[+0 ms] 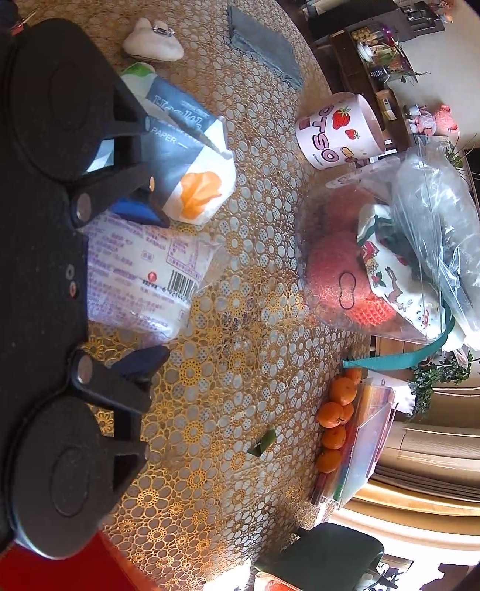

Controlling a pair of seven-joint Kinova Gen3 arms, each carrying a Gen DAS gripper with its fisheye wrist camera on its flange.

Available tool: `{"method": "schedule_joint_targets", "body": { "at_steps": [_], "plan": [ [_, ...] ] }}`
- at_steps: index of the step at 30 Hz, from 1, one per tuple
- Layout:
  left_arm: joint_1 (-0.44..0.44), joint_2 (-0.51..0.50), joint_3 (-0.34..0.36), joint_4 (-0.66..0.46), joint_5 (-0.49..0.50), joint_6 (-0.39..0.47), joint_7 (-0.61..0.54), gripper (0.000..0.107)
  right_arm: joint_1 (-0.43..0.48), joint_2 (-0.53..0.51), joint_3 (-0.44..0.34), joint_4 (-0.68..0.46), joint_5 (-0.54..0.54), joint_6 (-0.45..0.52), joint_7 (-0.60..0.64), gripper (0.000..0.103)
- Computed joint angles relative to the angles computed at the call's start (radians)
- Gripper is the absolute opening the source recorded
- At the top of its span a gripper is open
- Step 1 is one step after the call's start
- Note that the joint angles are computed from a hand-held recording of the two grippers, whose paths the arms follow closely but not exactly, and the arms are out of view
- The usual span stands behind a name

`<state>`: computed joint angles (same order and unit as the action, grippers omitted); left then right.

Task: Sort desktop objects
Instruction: 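Close left tool on pink binder clip while right tool grasps white barcoded packet, then carry pink clip in left tool while right tool carries white packet to box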

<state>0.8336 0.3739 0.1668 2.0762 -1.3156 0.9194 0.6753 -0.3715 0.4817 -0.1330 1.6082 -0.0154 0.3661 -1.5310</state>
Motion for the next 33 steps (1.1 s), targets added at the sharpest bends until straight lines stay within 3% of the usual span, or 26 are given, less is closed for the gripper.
{"method": "schedule_joint_targets", "body": {
  "at_steps": [2, 5, 12, 21, 33],
  "plan": [
    [-0.003, -0.002, 0.000, -0.001, 0.004, -0.003, -0.004, 0.051, 0.021, -0.013, -0.021, 0.020, -0.008, -0.008, 0.024, 0.057],
    [-0.007, -0.006, 0.001, -0.006, 0.019, -0.006, -0.012, 0.051, 0.032, -0.039, -0.029, 0.060, -0.011, -0.022, 0.044, 0.055],
    [-0.001, -0.013, 0.001, -0.025, 0.072, 0.002, -0.041, 0.050, 0.162, -0.108, -0.120, 0.160, -0.119, -0.020, 0.172, 0.054],
    [0.034, -0.028, 0.007, -0.056, 0.132, 0.060, -0.067, 0.050, 0.317, -0.216, -0.194, 0.297, -0.330, -0.009, 0.408, 0.054],
    [0.101, -0.030, 0.035, -0.140, 0.177, 0.177, -0.116, 0.050, 0.423, -0.363, -0.174, 0.437, -0.661, 0.062, 0.790, 0.054]
  ]
}}
